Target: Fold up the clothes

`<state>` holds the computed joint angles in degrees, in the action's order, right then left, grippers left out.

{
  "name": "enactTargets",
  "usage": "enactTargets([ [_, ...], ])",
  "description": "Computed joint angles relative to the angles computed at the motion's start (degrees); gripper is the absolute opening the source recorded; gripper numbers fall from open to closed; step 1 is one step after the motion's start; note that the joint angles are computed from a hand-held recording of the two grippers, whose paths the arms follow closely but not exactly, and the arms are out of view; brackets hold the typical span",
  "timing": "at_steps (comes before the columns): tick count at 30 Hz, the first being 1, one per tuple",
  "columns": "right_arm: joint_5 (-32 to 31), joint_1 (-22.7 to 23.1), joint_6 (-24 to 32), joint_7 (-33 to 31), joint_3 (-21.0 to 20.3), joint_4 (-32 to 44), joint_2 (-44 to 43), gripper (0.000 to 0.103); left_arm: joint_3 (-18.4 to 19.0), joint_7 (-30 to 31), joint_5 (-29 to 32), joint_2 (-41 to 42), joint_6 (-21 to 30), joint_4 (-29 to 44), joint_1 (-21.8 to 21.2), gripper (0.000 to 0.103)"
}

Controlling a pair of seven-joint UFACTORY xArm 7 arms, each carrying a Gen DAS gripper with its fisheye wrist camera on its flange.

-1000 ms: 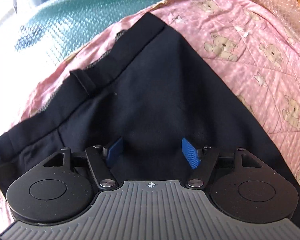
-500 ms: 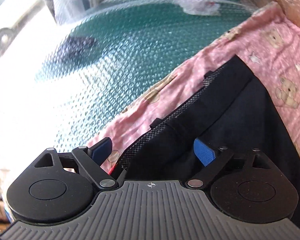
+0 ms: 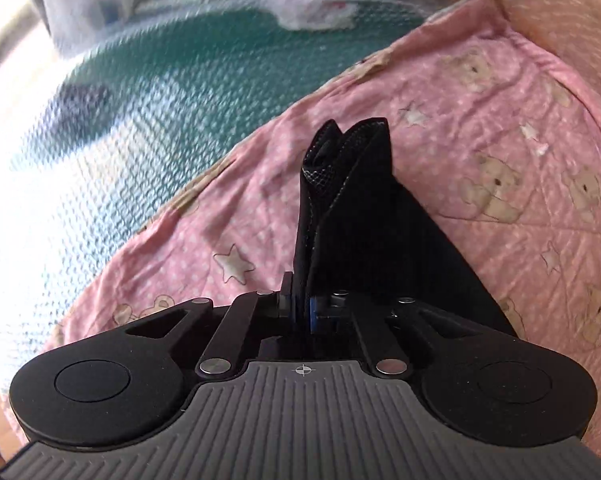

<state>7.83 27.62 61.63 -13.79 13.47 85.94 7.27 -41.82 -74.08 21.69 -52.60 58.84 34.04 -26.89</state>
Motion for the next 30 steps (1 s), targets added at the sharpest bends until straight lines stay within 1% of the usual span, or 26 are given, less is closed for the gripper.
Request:
enactTargets([
  [3, 8.10, -3.98, -2.41, -2.32, -2.27, -4.65, -5.69, 0.002, -0.34, 0.92, 1.08, 0.71, -1.96, 1.68, 0.20, 0.023],
  [5, 14.74, -6.87, -2.90, -4.11, -4.57, -8.22, -10.01, 0.002, -0.16, 2.29, 1.71, 1.52, -4.07, 2.61, 0.30, 0.024],
  [7, 19.96, -9.81, -3.28, -7.08, -7.70, -14.30, -15.40, 0.002, -0.32, 3.67, 2.09, 2.89, -6.46, 3.69, 0.63, 0.024],
  [10, 24.30, -13.61, -3.21, -9.88, -12.19, -21.59, -20.43, 0.002, -1.96, 4.42, 2.48, 7.15, -10.81, 5.94, 2.31, 0.024],
  [13, 26.82, -17.31, -3.18, -11.74, -15.77, -27.59, -22.47, 0.002, -4.45, 4.16, 3.29, 13.60, -14.65, 8.78, 4.37, 0.024],
  [15, 27.72, -19.39, -3.93, -13.20, -17.21, -31.43, -23.10, 0.002, -5.74, 3.76, 3.94, 18.48, -15.63, 10.77, 5.19, 0.024],
  [17, 28.92, -20.47, -4.73, -15.45, -17.89, -33.90, -23.73, 0.002, -6.22, 2.07, 4.53, 23.13, -16.80, 12.09, 5.12, 0.025],
  [19, 30.08, -21.50, -5.46, -17.75, -18.68, -36.21, -24.20, 0.002, -7.00, 0.17, 6.03, 27.03, -15.92, 13.62, 5.09, 0.025],
  [21, 31.20, -22.49, -6.04, -20.11, -19.51, -38.27, -24.52, 0.002, -7.30, -2.29, 7.48, 29.23, -15.09, 14.57, 4.68, 0.025],
  [24, 31.47, -23.27, -4.54, -22.82, -20.02, -38.55, -25.77, 0.002, -7.59, -4.54, 9.03, 32.88, -11.73, 17.66, 3.75, 0.026],
  [25, 31.29, -23.59, -4.09, -23.53, -20.21, -38.62, -26.00, 0.002, -7.33, -4.92, 9.08, 33.98, -10.71, 18.41, 3.15, 0.027],
  [26, 30.95, -23.94, -4.40, -24.48, -20.27, -39.03, -26.25, 0.002, -6.90, -4.84, 8.97, 35.04, -9.54, 19.40, 2.47, 0.031],
  [27, 30.70, -24.22, -5.08, -25.36, -20.26, -39.63, -26.39, 0.002, -5.74, -4.31, 8.10, 35.09, -9.23, 19.42, 1.23, 0.034],
  [28, 31.10, -24.28, -5.63, -26.72, -20.48, -40.17, -26.44, 0.000, -4.58, -3.78, 7.21, 35.10, -8.92, 19.43, 0.01, 0.038],
  [29, 31.80, -24.25, -5.66, -28.36, -20.91, -40.40, -26.46, 0.000, -3.43, -3.25, 6.31, 35.10, -8.60, 19.44, -1.20, 0.043],
  [30, 31.68, -24.34, -5.27, -29.34, -20.99, -40.25, -26.48, 0.001, -2.30, -2.73, 5.42, 35.10, -8.27, 19.46, -2.39, 0.045],
])
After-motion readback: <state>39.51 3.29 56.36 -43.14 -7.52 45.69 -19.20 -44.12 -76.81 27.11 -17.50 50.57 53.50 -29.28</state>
